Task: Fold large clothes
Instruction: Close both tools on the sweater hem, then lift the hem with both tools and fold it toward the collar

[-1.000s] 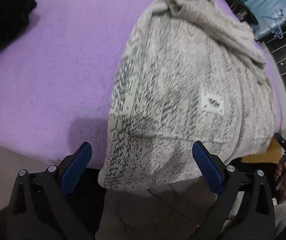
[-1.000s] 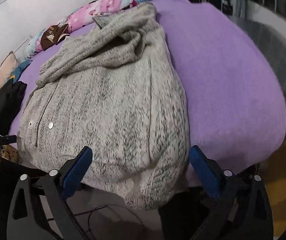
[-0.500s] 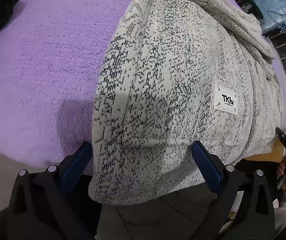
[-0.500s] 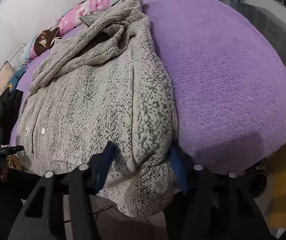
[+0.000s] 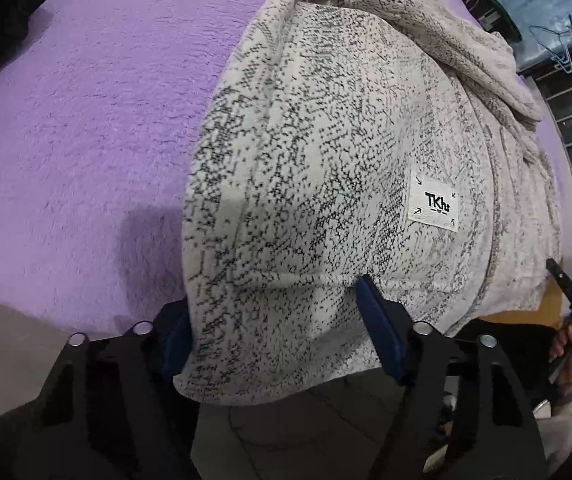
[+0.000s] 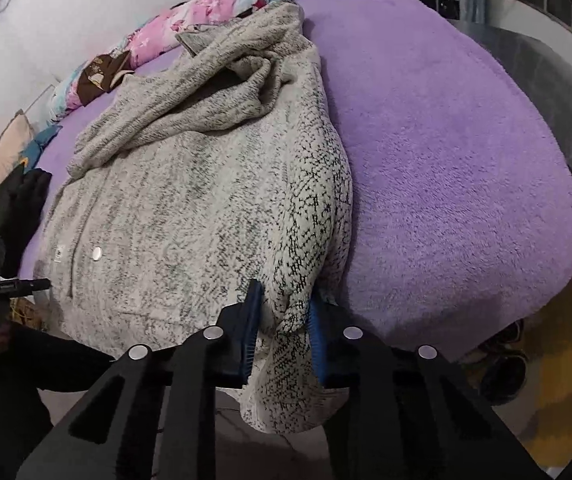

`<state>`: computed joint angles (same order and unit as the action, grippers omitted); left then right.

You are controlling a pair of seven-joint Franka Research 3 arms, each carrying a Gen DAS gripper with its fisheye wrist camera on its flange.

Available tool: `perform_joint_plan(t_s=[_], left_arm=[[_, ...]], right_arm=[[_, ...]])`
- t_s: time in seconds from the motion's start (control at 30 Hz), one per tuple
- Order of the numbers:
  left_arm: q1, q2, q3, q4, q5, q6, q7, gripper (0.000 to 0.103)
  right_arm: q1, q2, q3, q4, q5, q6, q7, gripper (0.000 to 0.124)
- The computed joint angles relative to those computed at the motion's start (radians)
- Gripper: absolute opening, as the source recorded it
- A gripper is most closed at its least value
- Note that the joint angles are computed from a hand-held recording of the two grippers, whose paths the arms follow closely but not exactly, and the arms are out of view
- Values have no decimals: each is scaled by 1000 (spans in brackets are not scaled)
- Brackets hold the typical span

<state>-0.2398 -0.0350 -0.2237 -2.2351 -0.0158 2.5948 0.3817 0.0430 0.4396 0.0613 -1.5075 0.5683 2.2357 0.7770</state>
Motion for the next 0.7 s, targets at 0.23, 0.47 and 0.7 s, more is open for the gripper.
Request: perform_joint_plan(t_s=[0.23,0.47,0.7], left_arm=[[0,-37,-1,-19,7,-11,-49,39],[-7,-81,6,-55,-21,26,-70,18],[-5,-81,-6,4,43,-39,-100,12]], right_arm=[[-21,-16,17,4,74,-21,-35,19],[-24,-31,24,4,129,-26,-78,19],[-22,-47,26,6,165,-18,-112,18]])
